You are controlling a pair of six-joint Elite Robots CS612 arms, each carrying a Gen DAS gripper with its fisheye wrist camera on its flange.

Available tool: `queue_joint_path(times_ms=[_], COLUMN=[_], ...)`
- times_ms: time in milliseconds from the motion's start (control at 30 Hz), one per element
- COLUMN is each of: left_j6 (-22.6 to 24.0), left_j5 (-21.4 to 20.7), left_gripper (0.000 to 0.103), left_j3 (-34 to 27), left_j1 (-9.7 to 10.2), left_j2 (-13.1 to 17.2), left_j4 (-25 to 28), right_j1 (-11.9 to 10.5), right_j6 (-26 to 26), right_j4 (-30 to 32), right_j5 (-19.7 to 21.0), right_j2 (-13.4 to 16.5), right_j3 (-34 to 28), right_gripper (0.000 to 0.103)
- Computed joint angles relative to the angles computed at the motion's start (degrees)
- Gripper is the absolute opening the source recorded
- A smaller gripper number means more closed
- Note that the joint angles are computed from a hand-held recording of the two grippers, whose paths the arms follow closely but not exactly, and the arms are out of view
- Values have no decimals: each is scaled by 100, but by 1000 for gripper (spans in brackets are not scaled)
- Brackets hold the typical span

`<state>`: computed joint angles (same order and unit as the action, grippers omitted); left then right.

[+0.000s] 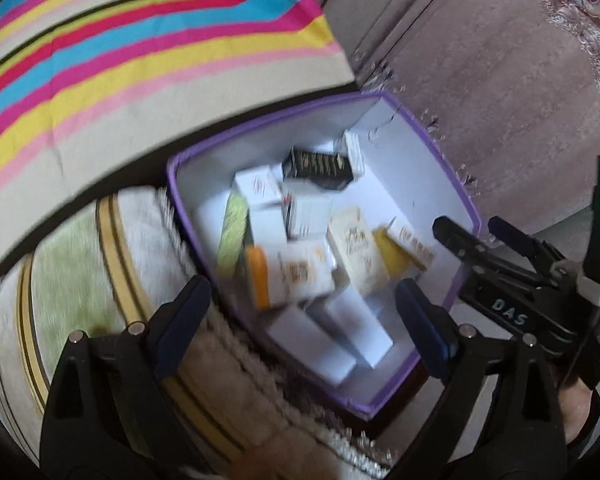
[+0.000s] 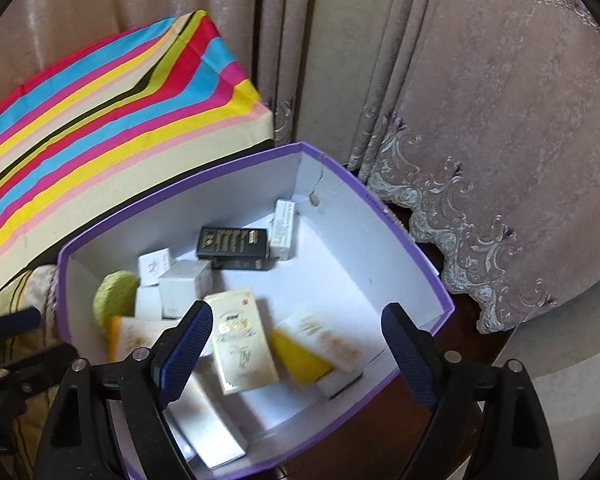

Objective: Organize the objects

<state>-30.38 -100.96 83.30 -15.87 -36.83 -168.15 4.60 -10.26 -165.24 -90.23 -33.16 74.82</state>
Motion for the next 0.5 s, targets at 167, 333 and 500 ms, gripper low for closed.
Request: queue_joint_path(times_ms=[167,333,500], left_j6=[-22,-192,-187], left_j5=[497,383,361], left_gripper=[95,95,99], left_j3=[541,821,753], left_j1=[-117,-80,-84], left_j2=[-299,-375,-319], left_j4=[-417,-834,-807], right_j1=[-11,-23,-31], right_j6=[-188,-221,-200], right_j4=[-70,-60,6], right_j5=[193,305,366], right_j2=[-191,-309,-337], right_j3=[359,620,724], right_gripper=[89,90,90])
